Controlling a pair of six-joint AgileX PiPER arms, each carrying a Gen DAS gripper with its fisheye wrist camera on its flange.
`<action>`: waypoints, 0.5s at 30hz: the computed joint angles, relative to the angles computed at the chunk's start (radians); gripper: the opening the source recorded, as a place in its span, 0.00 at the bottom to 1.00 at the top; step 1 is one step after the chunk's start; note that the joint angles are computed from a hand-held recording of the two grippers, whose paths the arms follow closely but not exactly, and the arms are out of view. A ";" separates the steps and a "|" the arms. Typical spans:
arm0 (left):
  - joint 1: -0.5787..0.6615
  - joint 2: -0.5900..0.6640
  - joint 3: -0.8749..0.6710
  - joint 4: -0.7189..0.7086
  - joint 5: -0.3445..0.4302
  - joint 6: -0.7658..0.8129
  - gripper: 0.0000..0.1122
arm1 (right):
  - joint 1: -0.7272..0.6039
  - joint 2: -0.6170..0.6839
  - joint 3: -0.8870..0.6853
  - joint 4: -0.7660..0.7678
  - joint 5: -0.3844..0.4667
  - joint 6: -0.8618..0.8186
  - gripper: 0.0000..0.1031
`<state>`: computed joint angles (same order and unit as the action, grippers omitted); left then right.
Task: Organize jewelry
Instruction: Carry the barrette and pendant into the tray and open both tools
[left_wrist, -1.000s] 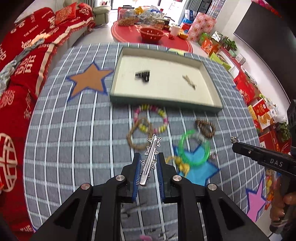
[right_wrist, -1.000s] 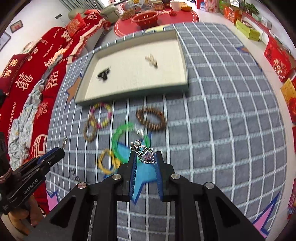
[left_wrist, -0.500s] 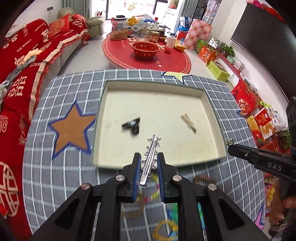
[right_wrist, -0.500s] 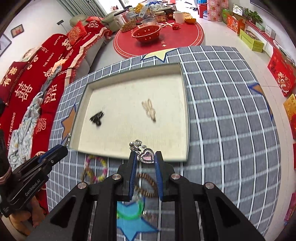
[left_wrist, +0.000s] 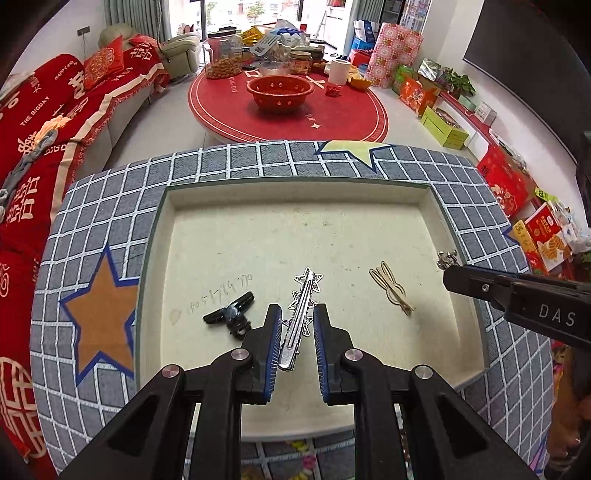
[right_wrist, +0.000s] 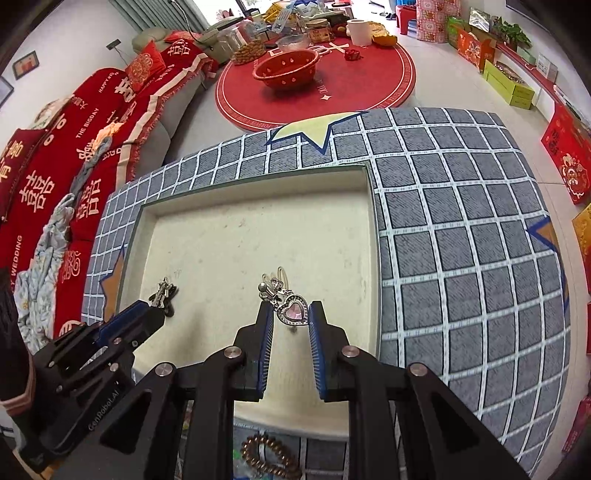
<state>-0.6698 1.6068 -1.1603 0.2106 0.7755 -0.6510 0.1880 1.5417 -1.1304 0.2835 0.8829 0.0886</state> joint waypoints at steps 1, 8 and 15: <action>-0.004 0.020 -0.007 0.011 0.001 -0.005 0.27 | 0.002 0.017 -0.008 -0.003 -0.004 -0.003 0.20; -0.013 0.102 -0.025 0.037 -0.002 -0.025 0.27 | 0.005 0.114 -0.031 -0.005 -0.035 -0.027 0.20; -0.049 0.144 -0.039 0.107 0.037 -0.060 0.28 | -0.010 0.155 -0.019 0.011 -0.044 -0.058 0.21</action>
